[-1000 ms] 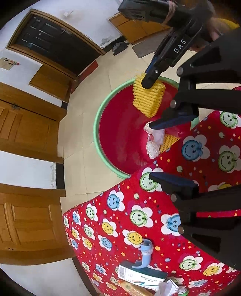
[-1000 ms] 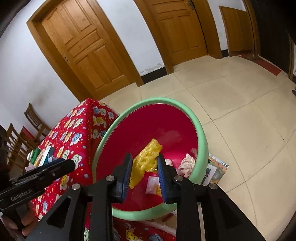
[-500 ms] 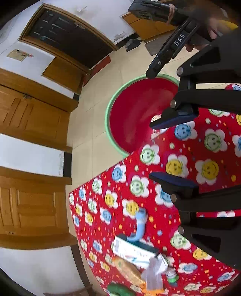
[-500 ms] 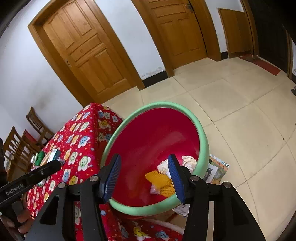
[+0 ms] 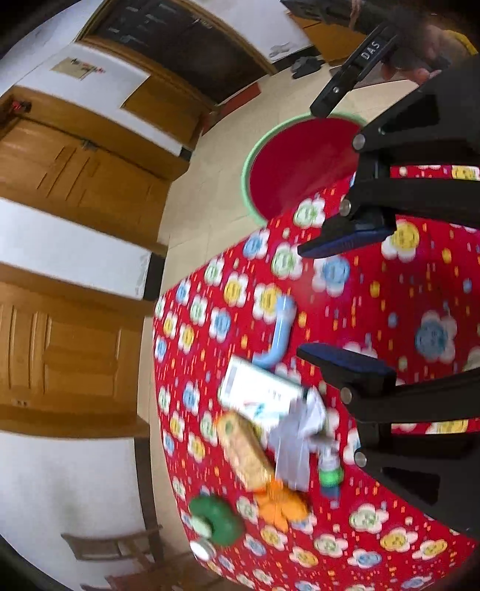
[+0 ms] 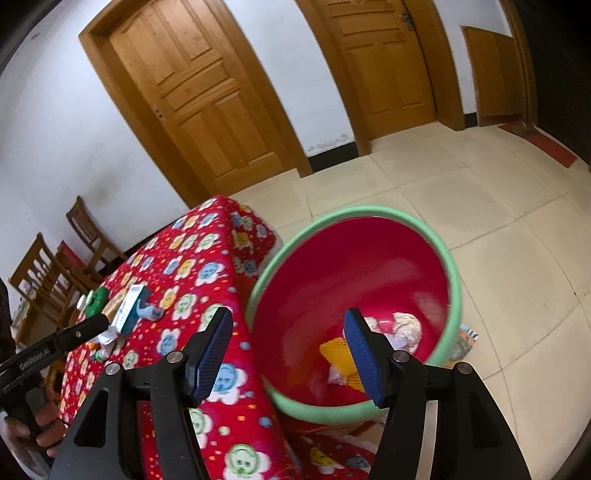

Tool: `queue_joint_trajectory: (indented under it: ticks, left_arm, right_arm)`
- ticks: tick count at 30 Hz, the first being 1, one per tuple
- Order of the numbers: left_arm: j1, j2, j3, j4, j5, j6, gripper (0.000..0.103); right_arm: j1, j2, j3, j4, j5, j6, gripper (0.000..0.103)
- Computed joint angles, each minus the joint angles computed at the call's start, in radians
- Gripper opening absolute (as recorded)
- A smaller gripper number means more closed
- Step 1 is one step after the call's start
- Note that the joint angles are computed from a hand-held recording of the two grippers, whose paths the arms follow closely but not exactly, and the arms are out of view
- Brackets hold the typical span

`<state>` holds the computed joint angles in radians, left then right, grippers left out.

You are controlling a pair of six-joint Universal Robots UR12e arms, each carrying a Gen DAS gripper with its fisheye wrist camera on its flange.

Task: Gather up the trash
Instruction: 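Move both open grippers back over the table toward the remaining items, then grasp the orange fabric bag with the left gripper while the right grasps the light blue tube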

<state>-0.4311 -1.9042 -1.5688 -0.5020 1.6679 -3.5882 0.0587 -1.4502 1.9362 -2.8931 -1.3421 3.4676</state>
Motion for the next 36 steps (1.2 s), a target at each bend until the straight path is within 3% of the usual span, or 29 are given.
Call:
queue_joint_trajectory:
  ticks: [18,27,31,36]
  left_arm:
    - [0.112,0.091,-0.121,-0.026,0.122,-0.073,0.048]
    - [0.155,0.078,-0.133,-0.047,0.087,-0.051,0.048]
    - [0.164,0.064,-0.132,-0.051,0.05,-0.034,0.048]
    - [0.172,0.051,-0.136,-0.041,0.031,0.001,0.05]
  right_arm:
    - [0.097,0.067,-0.112,0.076,0.025,-0.082,0.065]
    - [0.149,0.124,-0.188,0.148,0.023,-0.12,0.066]
    - [0.169,0.149,-0.222,0.175,0.024,-0.129,0.072]
    - [0.192,0.178,-0.257,0.205,0.004,-0.136,0.073]
